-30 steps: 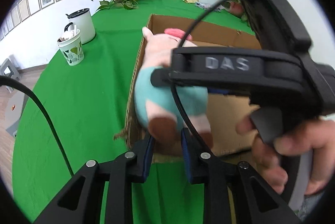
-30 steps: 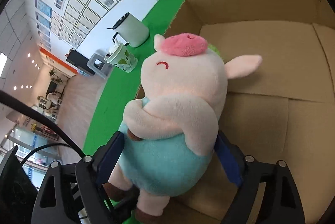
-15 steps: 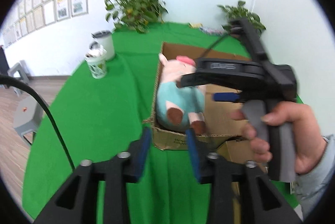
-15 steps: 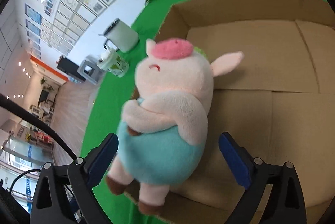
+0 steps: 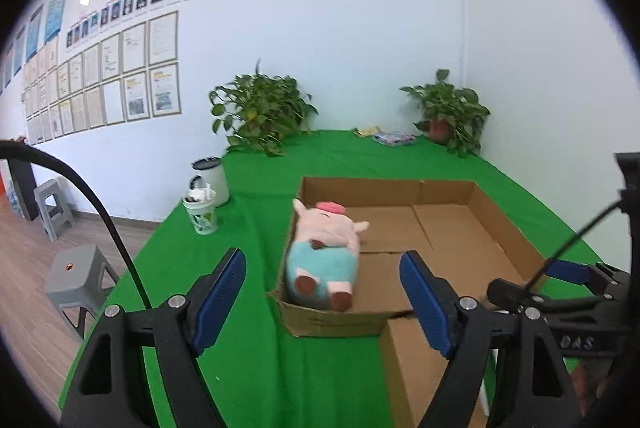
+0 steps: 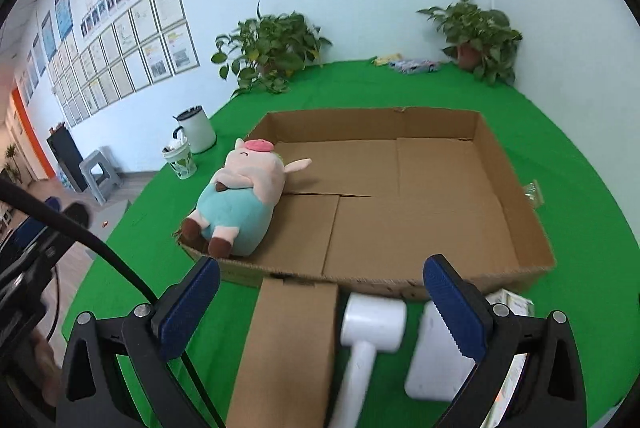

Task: Organize objects
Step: 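Grasp the long flat brown cardboard box with the left gripper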

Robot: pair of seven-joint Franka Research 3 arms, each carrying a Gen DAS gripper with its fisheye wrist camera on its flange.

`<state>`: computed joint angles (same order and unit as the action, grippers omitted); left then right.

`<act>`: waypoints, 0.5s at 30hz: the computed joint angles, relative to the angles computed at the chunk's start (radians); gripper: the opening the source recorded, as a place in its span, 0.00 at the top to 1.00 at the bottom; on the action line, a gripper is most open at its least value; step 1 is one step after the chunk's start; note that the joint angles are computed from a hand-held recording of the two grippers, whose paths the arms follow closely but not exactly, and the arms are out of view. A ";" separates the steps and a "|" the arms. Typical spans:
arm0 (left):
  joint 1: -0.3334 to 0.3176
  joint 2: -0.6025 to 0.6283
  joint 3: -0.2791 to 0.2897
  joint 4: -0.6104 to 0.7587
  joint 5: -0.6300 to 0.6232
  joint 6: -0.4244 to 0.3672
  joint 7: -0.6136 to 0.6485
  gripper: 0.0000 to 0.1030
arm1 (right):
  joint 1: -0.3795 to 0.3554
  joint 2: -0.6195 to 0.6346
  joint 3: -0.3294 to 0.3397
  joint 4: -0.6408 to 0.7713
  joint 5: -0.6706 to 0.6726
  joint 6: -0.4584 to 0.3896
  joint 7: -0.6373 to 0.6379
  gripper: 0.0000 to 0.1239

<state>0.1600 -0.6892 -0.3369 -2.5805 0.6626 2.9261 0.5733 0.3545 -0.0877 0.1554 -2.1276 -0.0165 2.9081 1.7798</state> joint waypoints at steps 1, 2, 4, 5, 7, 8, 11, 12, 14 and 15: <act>-0.027 0.010 0.013 0.005 -0.014 -0.008 0.014 0.23 | -0.004 -0.052 -0.009 -0.054 0.009 0.009 -0.006 0.17; -0.041 0.015 0.017 0.004 -0.022 -0.007 0.020 0.23 | -0.015 -0.080 -0.004 -0.084 0.004 0.014 0.007 0.17; -0.062 0.022 0.019 0.005 -0.031 -0.010 0.032 0.23 | -0.006 -0.146 -0.026 -0.160 0.068 0.037 -0.045 0.18; -0.064 0.022 0.013 0.005 -0.031 -0.015 0.032 0.23 | -0.012 -0.180 -0.025 -0.197 0.082 0.052 -0.057 0.23; -0.074 0.018 0.003 -0.001 -0.029 -0.014 0.033 0.58 | -0.059 -0.239 0.010 -0.255 0.064 0.066 -0.044 0.46; -0.090 0.021 0.004 -0.001 -0.035 -0.029 0.043 0.74 | -0.082 -0.266 0.028 -0.279 0.051 0.063 -0.040 0.65; -0.107 0.012 -0.012 -0.014 -0.051 -0.062 0.015 0.96 | -0.119 -0.306 0.054 -0.330 0.039 0.088 -0.041 0.75; -0.110 0.003 -0.015 -0.026 -0.049 -0.055 0.001 0.96 | -0.090 -0.329 0.027 -0.355 0.064 0.092 -0.070 0.75; -0.102 -0.026 -0.041 -0.043 -0.039 -0.067 -0.032 0.85 | -0.066 -0.346 0.000 -0.379 0.102 0.102 -0.111 0.66; -0.107 -0.034 -0.046 -0.046 -0.037 -0.081 -0.038 0.53 | -0.079 -0.358 0.010 -0.390 0.107 0.098 -0.112 0.44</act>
